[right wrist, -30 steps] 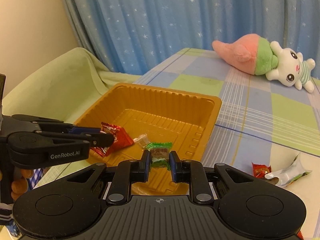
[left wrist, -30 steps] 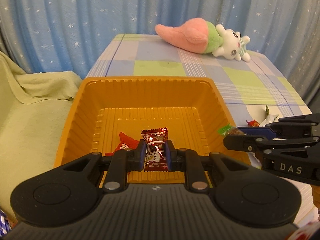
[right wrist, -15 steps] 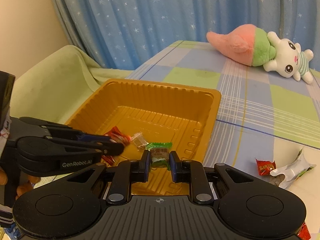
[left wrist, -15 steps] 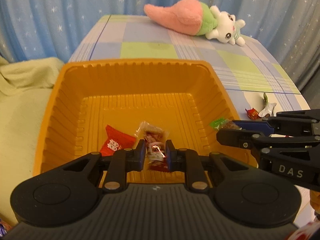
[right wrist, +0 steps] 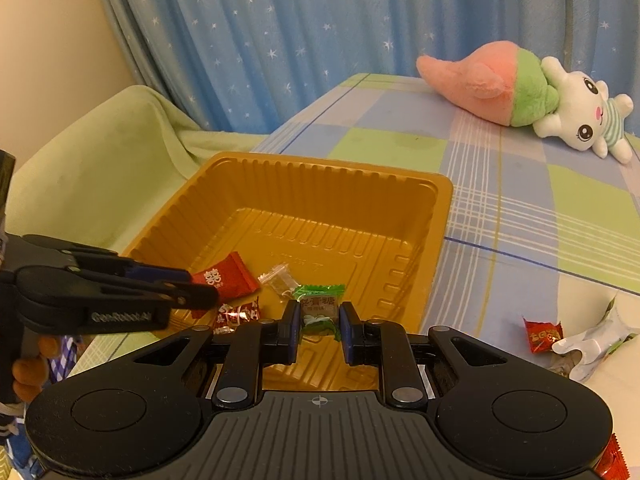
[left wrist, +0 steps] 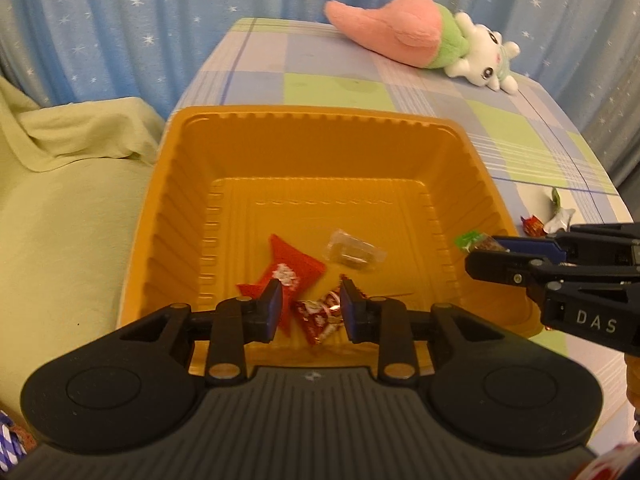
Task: Organize snacks
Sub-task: 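Lower the green-wrapped candy into the orange tray and open the right tool, then move both tools away from the tray toward the candies on the table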
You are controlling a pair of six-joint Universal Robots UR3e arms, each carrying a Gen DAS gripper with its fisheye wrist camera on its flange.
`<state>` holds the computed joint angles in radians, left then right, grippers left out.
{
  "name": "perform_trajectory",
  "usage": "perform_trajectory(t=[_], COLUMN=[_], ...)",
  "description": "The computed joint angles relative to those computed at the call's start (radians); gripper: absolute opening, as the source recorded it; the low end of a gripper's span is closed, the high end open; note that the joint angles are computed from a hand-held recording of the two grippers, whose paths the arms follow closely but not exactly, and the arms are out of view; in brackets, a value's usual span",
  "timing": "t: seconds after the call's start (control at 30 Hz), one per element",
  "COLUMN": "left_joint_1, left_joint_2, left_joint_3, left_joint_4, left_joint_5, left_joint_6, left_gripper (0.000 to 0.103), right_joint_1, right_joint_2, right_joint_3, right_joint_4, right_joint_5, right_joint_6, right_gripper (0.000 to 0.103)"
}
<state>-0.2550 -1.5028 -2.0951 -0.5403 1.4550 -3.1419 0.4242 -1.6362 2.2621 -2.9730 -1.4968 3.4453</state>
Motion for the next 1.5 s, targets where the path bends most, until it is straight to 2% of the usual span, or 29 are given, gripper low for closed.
perform_trajectory(t=[0.4, 0.63, 0.67, 0.73, 0.8, 0.83, 1.13, 1.5], left_joint_1=[0.044, 0.048, 0.046, 0.043, 0.044, 0.044, 0.035, 0.019], left_joint_2=[0.023, 0.031, 0.032, 0.035, 0.043, 0.046, 0.094, 0.196], left_joint_3=[0.003, 0.0, 0.0, 0.0, -0.005, -0.006, -0.021, -0.055], left_joint_4=[-0.031, -0.037, -0.038, -0.041, -0.044, -0.048, -0.074, -0.126], left_joint_5=[0.007, 0.016, 0.019, 0.023, 0.021, 0.02, 0.031, 0.034], left_joint_6=[0.002, -0.001, -0.003, -0.006, -0.007, -0.007, -0.008, -0.032], left_gripper=[0.033, 0.042, 0.045, 0.048, 0.049, 0.051, 0.065, 0.072], right_joint_1=[0.017, 0.028, 0.03, 0.038, 0.041, 0.041, 0.047, 0.08], right_joint_2=[0.082, 0.116, 0.12, 0.125, 0.118, 0.112, 0.038, -0.142], right_joint_3=[-0.081, -0.113, -0.119, -0.127, -0.112, -0.102, -0.057, 0.047], right_joint_4=[0.015, -0.004, -0.001, 0.007, -0.012, -0.024, -0.008, 0.041], right_joint_5=[-0.001, -0.018, -0.021, -0.037, -0.047, -0.049, -0.053, -0.094], right_joint_6=[-0.002, -0.008, -0.01, -0.006, 0.007, 0.013, 0.041, 0.122], right_gripper=[0.021, 0.022, 0.024, 0.041, 0.054, 0.057, 0.062, 0.07])
